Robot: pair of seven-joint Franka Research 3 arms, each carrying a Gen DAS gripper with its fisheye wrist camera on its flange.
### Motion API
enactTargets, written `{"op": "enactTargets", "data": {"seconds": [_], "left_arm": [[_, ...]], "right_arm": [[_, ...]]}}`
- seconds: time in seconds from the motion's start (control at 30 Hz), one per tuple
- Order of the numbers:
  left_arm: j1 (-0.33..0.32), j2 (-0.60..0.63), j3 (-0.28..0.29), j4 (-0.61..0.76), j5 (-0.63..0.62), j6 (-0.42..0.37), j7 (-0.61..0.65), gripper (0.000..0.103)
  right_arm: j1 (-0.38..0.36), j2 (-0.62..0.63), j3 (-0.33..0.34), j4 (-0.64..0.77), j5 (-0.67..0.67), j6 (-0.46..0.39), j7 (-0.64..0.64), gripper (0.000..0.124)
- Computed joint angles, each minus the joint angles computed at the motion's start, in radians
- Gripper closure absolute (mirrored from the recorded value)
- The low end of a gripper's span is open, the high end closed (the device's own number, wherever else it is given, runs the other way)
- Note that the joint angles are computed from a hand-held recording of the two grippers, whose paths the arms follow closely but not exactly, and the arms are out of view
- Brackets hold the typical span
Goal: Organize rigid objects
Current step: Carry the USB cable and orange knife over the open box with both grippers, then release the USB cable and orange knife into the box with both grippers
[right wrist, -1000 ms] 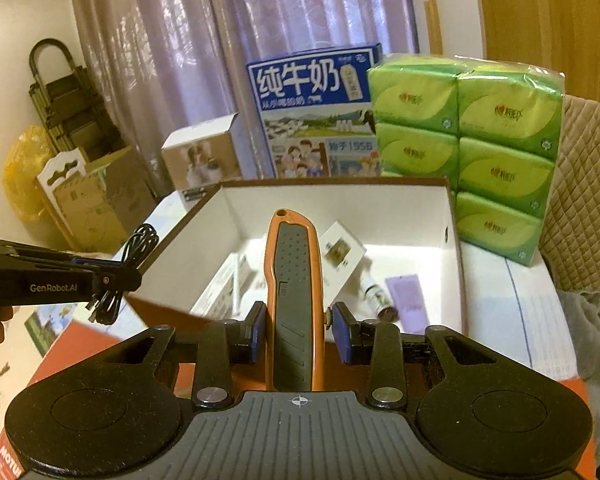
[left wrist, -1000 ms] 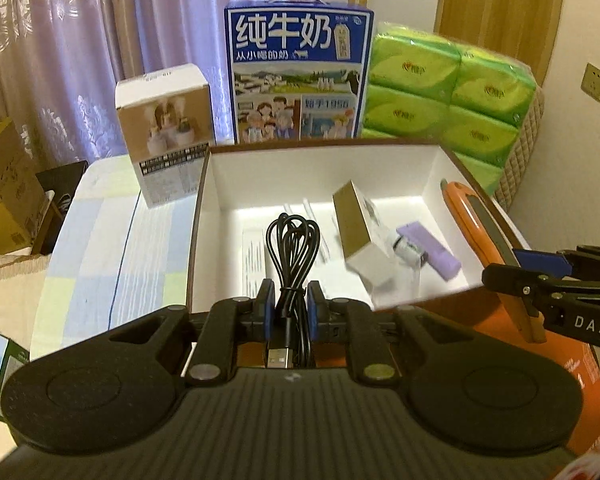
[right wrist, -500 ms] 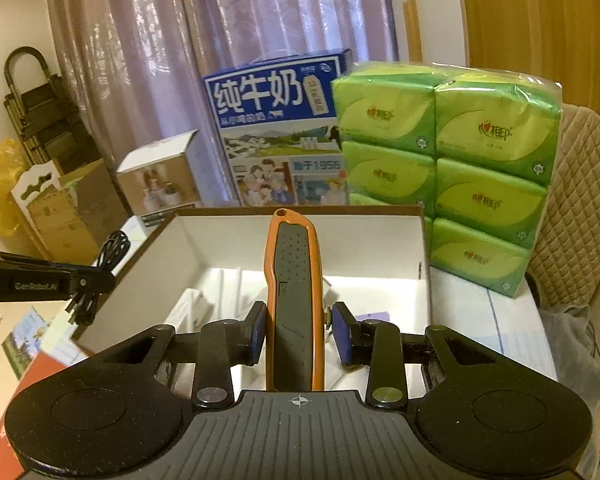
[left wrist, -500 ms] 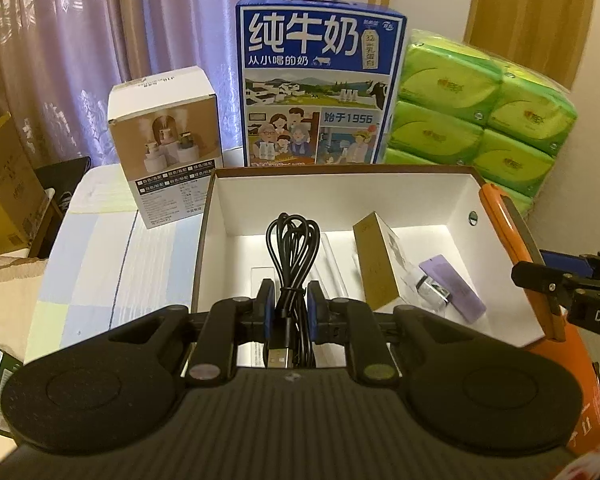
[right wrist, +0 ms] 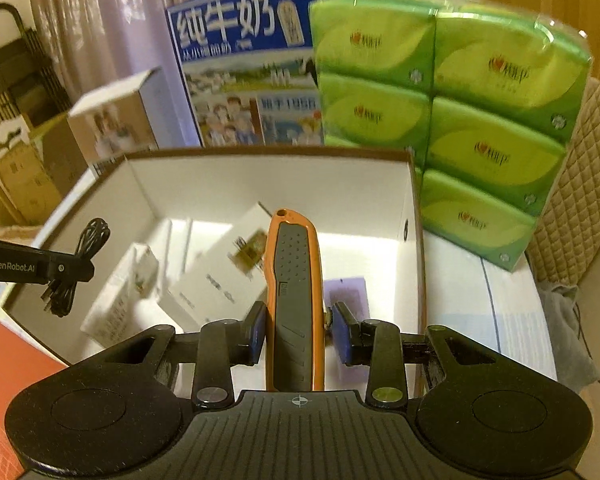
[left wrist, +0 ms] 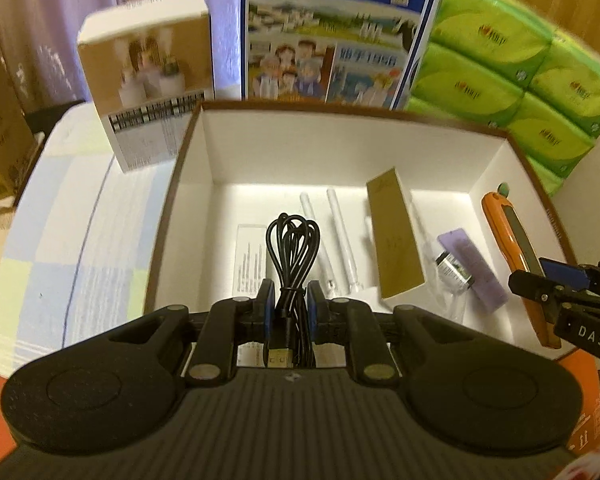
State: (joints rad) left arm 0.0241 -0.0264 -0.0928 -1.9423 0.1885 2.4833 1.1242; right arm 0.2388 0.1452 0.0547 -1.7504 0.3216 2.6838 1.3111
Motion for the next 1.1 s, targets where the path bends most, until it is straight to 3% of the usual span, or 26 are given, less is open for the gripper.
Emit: {"op": "enactTargets", "data": {"seconds": [0.67,0.8,0.97,1.1], "left_arm": [[0.006,0.091,-0.004,0.080,-0.056,-0.125,0.056,0.089],[0.008,0.083,-0.004,0.070,-0.061,-0.117,0.071,0.078],[0.003,0.064,-0.006,0.055,-0.040,-0.111,0.083,0.071],[0.001,0.046,-0.006,0.044,-0.046,-0.104,0.092,0.071]], "right_arm": [[0.036,0.091,-0.025,0.138,-0.212,-0.218,0.089,0.092],[0.036,0.093,-0.025,0.146,-0.219,-0.227,0.108,0.092],[0.009,0.073,-0.004,0.148,-0.110,-0.265,0.069,0.075],[0.013,0.040,-0.003,0.112,-0.090,-0.235,0.067,0.066]]}}
